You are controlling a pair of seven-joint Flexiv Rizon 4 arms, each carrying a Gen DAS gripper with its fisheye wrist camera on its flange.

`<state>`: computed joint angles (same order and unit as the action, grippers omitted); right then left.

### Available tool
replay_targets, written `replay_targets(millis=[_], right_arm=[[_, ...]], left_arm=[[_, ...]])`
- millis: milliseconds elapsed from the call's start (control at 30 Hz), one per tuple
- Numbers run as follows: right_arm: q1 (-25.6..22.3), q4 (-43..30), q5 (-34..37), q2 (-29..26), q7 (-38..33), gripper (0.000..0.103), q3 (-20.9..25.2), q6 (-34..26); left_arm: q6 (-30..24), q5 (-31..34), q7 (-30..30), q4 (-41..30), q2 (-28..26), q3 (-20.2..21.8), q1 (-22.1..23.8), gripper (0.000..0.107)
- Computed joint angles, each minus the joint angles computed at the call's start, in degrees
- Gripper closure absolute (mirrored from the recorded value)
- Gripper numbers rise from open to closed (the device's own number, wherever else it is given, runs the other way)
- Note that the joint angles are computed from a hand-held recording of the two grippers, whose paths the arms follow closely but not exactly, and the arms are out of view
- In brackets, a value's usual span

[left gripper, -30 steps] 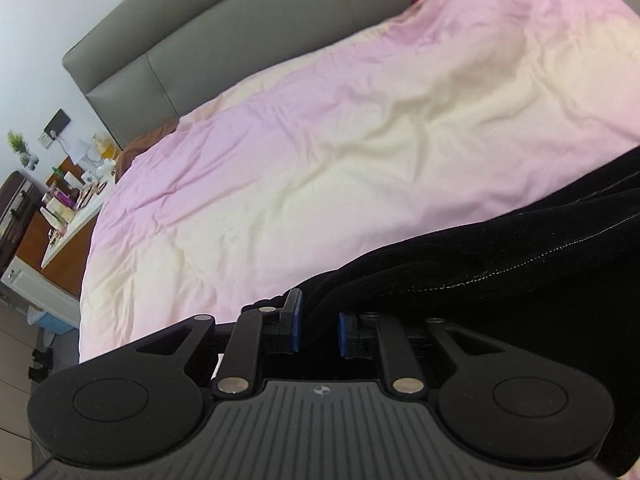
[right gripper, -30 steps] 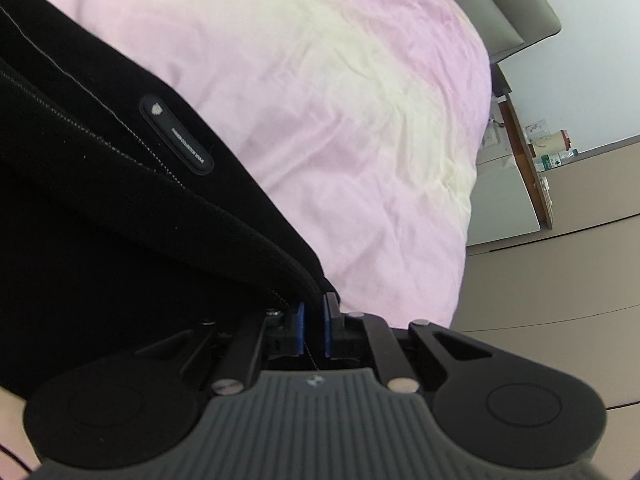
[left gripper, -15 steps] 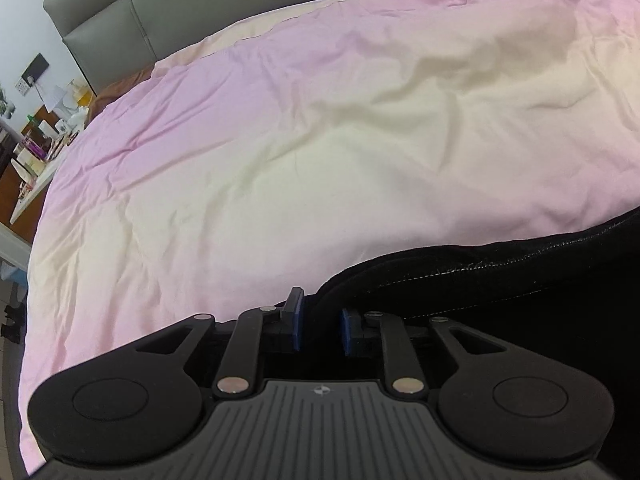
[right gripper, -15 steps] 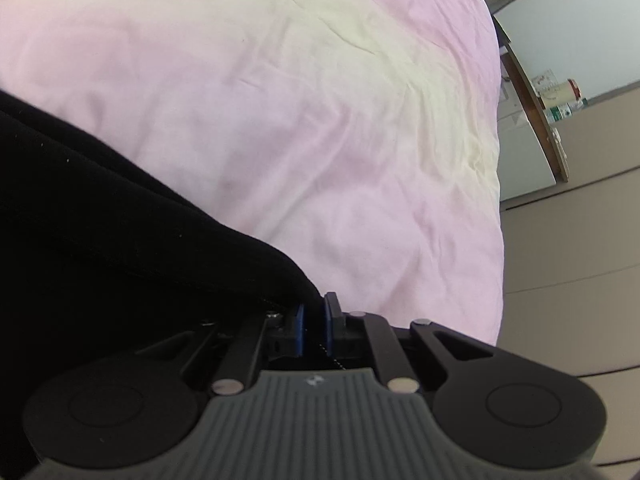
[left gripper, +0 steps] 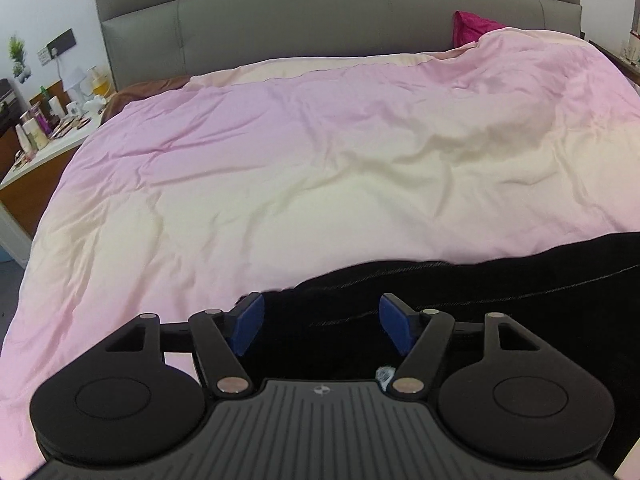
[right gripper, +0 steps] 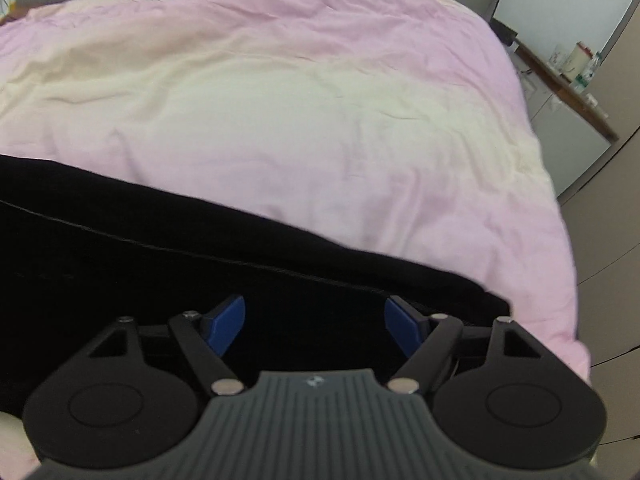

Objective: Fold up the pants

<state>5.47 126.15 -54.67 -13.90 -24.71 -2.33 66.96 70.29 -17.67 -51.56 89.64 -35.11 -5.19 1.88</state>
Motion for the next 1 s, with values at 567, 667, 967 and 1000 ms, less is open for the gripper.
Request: replay_targets(millis=[567, 667, 967, 1000], right_arm=[[13.33, -2.23, -22.55, -5.89, 50.37, 0.042, 4.33, 5.60], [15.93, -4.33, -14.83, -7.10, 43.74, 0.042, 6.37, 1.26], [22.75, -8.42, -5.62, -9.03, 40.87, 0.042, 5.25, -4.04], [23.23, -8.19, -6.35, -8.69, 42.64, 0.042, 4.87, -3.56]], left_arm=[[-1.61, -22.93, 5.15, 10.21, -0.86, -4.31, 9.63, 0.069], [-4.21, -14.84, 2.26, 4.31, -4.02, -0.19, 6.47, 0.081], [-1.79, -7.09, 0.85, 2.14, -4.61, -1.70, 8.31, 0.075], [-0.63, -8.87, 2.35, 4.30, -3.25, -3.65, 10.06, 0.061]])
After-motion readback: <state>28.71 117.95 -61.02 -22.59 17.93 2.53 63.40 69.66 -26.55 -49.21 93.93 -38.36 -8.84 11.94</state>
